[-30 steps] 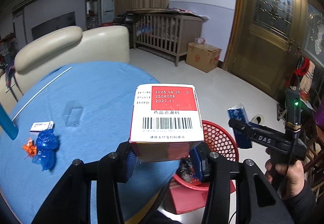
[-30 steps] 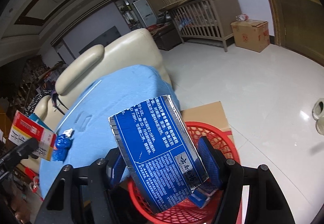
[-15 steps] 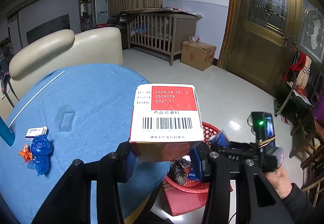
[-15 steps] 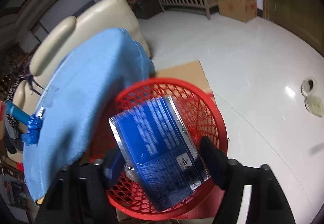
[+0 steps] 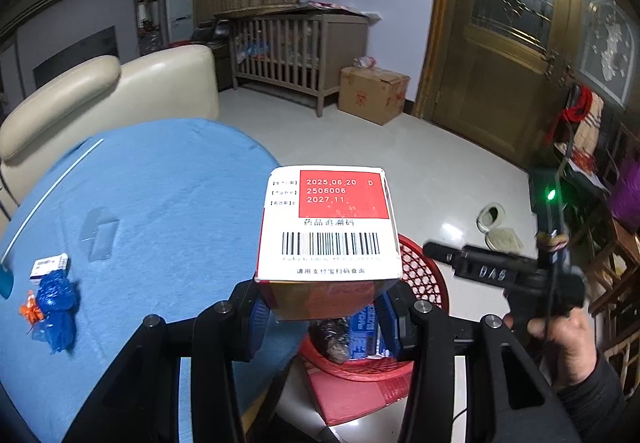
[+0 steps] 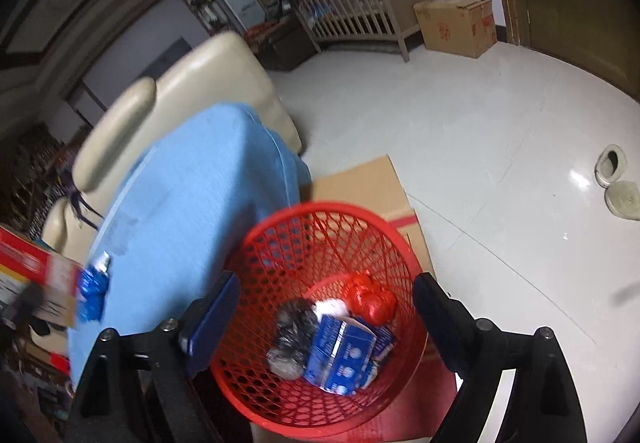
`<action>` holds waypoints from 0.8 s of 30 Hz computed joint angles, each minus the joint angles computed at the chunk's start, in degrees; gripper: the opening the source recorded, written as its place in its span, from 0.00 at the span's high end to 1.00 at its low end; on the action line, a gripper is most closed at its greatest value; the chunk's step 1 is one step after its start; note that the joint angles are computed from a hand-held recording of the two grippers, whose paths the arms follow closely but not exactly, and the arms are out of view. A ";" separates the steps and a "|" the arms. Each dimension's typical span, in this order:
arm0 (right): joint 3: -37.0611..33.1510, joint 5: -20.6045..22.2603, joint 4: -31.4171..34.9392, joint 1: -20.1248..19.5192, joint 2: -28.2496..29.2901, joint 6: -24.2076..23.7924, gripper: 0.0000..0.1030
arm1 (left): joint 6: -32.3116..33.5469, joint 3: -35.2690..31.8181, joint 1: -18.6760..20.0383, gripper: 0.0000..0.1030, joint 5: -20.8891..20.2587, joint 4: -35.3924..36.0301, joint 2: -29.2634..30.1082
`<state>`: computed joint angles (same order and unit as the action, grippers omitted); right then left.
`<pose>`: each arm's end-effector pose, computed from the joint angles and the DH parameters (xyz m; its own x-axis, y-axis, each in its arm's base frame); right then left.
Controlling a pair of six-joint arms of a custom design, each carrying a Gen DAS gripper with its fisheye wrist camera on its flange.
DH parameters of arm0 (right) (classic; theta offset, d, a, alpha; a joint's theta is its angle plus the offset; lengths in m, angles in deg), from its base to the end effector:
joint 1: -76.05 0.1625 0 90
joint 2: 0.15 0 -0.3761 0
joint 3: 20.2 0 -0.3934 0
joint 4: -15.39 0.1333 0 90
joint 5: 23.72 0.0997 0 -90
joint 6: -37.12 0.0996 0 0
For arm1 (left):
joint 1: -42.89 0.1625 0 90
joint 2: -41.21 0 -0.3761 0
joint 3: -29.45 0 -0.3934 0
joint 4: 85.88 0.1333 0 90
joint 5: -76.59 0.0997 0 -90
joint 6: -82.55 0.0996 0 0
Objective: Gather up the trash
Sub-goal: 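Carry pill box and blue box to the red basket and open both tools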
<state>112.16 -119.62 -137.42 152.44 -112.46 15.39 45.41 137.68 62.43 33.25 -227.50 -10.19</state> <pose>0.0332 -0.3859 0.3705 -0.9468 0.0162 0.3215 -0.1914 0.7747 -0.6027 -0.4429 -0.3755 0.0500 -0.7000 0.3321 -0.6322 0.6471 0.6694 -0.3649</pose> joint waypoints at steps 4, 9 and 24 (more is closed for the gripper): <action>-0.22 2.06 -0.17 0.32 -1.63 1.05 0.13 | 2.31 -2.68 0.73 0.53 -2.80 -0.24 3.34; -0.79 4.04 -0.29 0.48 -4.15 1.57 0.13 | 3.99 -6.54 2.31 0.52 -6.16 1.64 6.93; -0.56 7.00 -1.60 0.75 -6.41 3.63 0.13 | -2.42 -1.62 3.00 0.27 -3.08 6.13 0.38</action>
